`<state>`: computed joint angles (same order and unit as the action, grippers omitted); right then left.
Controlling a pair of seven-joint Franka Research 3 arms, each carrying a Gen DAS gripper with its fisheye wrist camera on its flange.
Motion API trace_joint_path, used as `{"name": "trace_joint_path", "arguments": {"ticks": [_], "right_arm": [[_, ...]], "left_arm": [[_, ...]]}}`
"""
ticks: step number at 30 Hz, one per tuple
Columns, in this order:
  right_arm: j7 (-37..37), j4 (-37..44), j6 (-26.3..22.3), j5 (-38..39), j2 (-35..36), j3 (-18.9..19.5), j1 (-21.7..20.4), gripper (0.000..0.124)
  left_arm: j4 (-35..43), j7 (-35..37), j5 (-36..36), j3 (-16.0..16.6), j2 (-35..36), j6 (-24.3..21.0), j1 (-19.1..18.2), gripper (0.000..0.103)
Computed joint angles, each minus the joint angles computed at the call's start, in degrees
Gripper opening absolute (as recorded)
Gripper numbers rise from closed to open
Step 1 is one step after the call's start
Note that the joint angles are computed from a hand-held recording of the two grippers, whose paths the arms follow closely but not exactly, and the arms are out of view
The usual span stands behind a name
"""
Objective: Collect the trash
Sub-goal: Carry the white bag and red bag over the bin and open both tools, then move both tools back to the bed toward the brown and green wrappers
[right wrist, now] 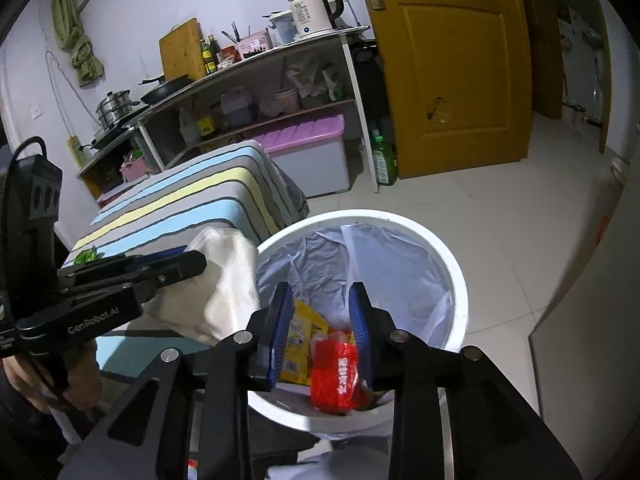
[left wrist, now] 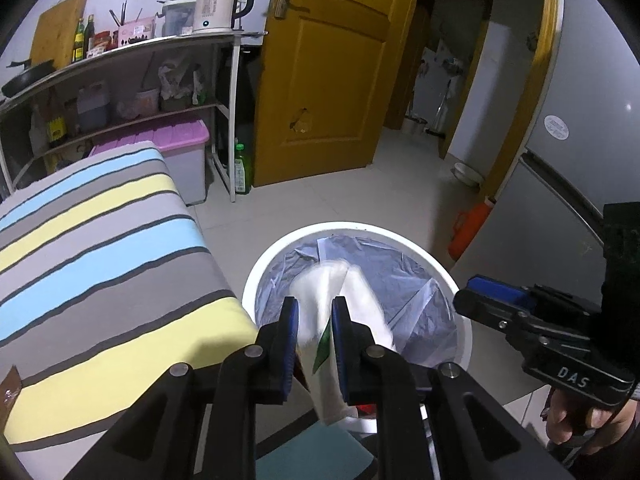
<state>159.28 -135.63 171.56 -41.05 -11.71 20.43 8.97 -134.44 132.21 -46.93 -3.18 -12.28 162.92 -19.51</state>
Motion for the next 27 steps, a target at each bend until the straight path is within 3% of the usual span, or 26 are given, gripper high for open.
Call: {"name": "trace_joint_path", "arguments": {"ticks": [13, 27], "right_arm": [[-0.60, 0.41, 0.77, -0.34, -0.79, 1.20, -0.03, 0.031], [-2.38, 4.32, -0.75, -1.62, -0.82, 3.72, 1.11, 0.031]], "left_arm": [[-3.22, 1.65, -2.46, 2.03, -4.17, 1.94, -1.01, 0.016], [-10.03, -2.34, 2.09, 9.15, -13.76, 5.62, -5.15, 0.016]]}}
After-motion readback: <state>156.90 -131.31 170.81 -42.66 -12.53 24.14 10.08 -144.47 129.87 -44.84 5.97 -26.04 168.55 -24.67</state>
